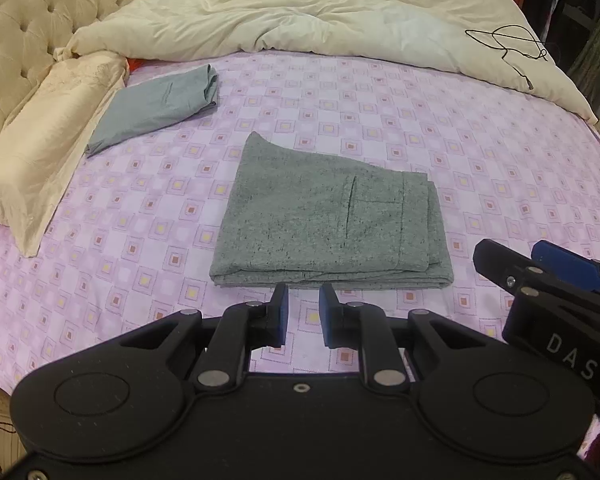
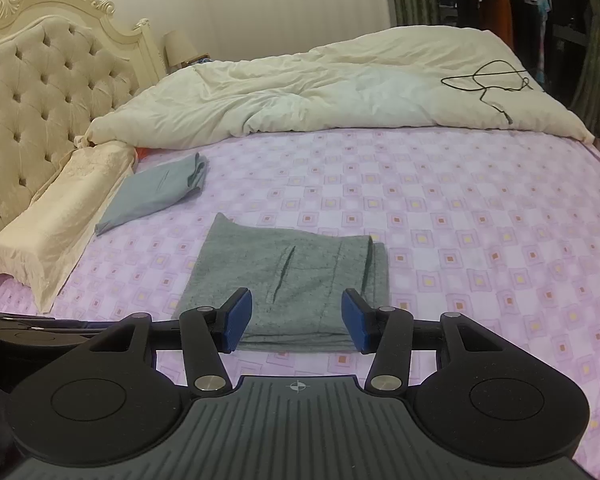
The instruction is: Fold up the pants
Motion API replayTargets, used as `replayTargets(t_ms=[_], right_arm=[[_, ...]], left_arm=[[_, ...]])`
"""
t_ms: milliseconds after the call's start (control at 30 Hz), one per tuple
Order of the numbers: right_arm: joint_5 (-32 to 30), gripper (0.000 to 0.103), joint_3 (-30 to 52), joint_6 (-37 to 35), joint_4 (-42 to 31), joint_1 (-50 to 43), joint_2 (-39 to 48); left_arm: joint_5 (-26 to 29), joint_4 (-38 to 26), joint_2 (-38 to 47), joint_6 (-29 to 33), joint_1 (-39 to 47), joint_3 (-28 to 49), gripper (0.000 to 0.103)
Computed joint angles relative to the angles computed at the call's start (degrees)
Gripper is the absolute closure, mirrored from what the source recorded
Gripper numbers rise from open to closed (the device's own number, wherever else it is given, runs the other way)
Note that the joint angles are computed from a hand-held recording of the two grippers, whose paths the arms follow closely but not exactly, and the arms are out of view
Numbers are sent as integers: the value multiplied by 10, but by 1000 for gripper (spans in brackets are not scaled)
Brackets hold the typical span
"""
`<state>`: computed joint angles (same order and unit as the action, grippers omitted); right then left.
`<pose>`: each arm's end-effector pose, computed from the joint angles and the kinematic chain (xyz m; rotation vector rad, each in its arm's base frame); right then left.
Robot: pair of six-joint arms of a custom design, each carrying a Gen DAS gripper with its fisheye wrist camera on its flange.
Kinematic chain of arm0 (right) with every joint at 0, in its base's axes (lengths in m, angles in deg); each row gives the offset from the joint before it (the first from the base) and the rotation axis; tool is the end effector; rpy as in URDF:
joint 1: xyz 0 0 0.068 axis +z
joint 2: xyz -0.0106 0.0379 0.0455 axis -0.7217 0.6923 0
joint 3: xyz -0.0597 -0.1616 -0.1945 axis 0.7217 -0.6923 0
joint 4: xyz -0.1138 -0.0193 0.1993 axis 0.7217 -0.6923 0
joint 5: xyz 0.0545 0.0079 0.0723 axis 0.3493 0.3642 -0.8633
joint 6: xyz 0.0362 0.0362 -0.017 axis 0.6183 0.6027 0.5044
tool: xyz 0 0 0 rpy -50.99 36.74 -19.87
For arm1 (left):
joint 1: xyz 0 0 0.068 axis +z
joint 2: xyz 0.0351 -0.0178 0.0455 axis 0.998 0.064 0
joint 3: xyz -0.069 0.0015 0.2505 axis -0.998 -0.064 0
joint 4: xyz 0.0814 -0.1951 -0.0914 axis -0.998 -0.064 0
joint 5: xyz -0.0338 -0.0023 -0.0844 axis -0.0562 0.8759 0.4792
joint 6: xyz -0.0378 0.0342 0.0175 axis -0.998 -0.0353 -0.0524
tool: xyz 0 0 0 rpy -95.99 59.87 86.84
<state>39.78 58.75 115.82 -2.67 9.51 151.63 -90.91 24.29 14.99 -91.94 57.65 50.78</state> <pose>0.1956 0.2448 0.3509 0.4525 2.2753 0.0410 0.3100 -0.1665 0.3064 0.5433 2.5343 -0.1065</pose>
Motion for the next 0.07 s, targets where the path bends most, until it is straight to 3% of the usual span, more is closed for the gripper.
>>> replayTargets(t_ms=[67], right_arm=[[-3, 55, -10, -4, 6, -2, -6]], left_arm=[[-10, 3, -2, -3, -4, -4, 77]])
